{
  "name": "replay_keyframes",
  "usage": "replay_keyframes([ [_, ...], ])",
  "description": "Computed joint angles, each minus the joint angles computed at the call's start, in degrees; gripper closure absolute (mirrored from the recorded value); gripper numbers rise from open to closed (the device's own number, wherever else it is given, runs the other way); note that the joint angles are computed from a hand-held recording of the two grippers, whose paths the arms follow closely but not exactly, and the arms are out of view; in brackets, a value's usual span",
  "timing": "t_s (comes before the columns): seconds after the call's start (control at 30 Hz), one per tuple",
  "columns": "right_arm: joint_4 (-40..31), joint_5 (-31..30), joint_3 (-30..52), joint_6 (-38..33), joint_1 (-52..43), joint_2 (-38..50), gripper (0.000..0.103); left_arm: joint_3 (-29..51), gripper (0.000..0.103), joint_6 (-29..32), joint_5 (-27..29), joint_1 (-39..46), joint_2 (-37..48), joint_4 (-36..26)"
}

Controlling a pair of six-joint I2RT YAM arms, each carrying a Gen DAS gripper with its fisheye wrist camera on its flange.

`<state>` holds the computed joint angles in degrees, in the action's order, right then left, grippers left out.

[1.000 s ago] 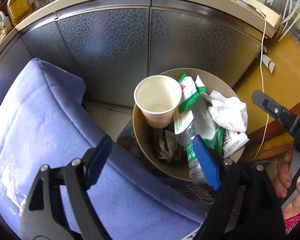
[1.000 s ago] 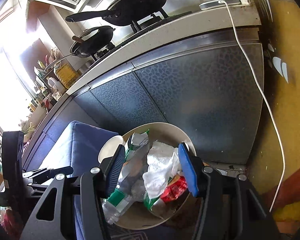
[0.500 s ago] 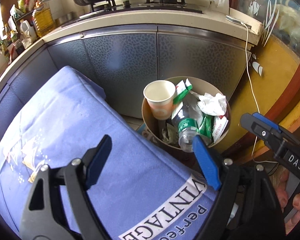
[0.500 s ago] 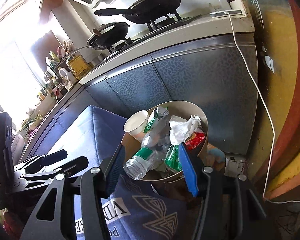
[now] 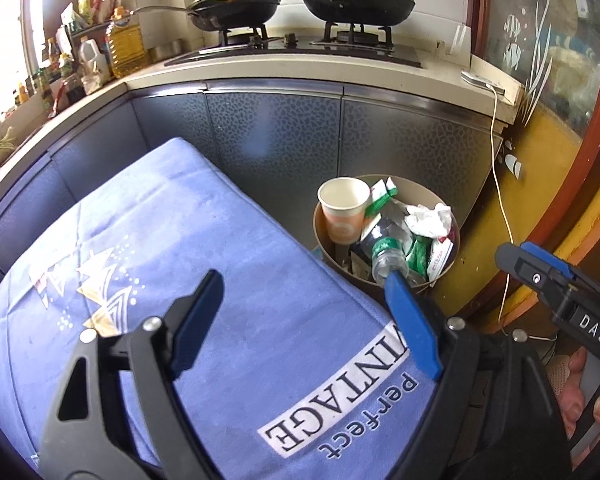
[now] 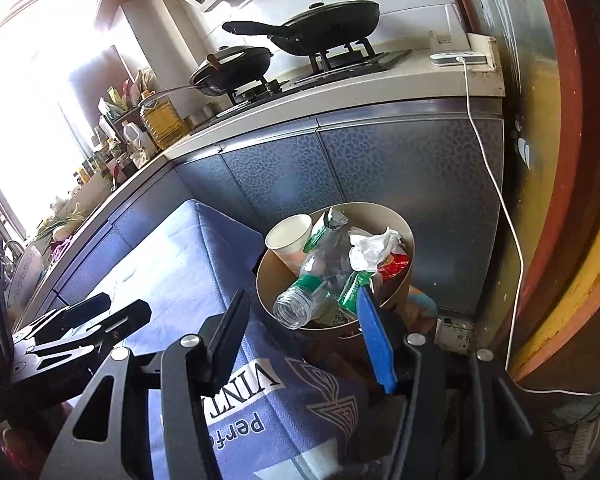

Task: Collect trash

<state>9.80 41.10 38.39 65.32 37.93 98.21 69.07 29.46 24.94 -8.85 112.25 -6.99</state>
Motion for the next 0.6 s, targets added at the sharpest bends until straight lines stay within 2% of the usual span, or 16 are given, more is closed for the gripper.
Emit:
replay_keyframes([
  [0.07,-2.0,0.5,0.9,1.1,1.0,-0.2,0.047,-0.7,0.016,0.0,1.5,0.9,-1.0,0.2],
  [0.2,-5.4,1.4,1.7,3.7,2.7,-1.3,0.047,-2.3,0.015,0.1,3.7,1.9,-3.0,0.7],
  [0.33,-10.3,1.6,3.6,5.9,3.9,-1.8,0.039,-4.2,0.007,0.3,5.9,2.5,-5.2,1.8],
  [0.43,-13.3,2.1,5.3,6.9,4.4,-1.5,0.034,-5.5,0.006,-0.3,7.2,2.9,-6.5,3.2],
  [0.6,-14.4,3.3,6.0,7.2,4.6,-1.5,0.03,-5.3,0.006,0.4,8.2,3.3,-7.6,2.2],
])
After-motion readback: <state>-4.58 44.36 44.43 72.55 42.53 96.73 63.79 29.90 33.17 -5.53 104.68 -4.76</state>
